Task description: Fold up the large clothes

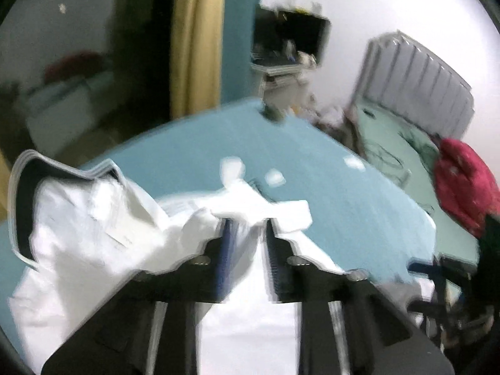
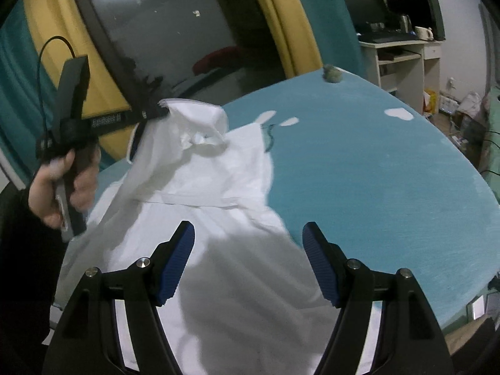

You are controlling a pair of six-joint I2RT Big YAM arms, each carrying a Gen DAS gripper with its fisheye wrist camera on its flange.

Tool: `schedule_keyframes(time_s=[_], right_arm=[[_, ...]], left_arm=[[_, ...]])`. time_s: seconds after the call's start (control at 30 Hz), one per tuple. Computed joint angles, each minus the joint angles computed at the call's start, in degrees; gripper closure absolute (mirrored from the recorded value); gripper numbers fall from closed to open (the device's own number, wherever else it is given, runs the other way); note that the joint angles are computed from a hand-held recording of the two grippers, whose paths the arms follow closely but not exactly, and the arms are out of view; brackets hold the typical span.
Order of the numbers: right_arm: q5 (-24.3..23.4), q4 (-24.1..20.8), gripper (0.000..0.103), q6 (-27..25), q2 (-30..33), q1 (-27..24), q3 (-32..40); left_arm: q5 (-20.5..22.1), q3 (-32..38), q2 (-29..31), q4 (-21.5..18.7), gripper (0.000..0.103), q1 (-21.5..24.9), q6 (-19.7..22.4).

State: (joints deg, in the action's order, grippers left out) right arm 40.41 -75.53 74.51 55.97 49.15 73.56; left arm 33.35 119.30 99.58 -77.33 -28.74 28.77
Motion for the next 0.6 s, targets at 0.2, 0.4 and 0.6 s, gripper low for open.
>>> schedule_keyframes(time_s=[0.2,0.4,0.6], right_arm=[[-5.06,1.73,0.031,-11.62,1.2,-7.97,1.24],[-12.8,6.63,0.032,-26.33,7.46,-18.28,6.42],[-18.58,6.17,0.032,-34.76,17.8,-24.84,14.6]], left_arm=[[0.03,-2.07,-0.71,-3.32,0.051,4.94,5.66],[-5.44,0.14,2.08,-0.06,0.05,13.79,6.01],[-8.33,8.34,10.02,-0.76,0.05,18.85,3.71]])
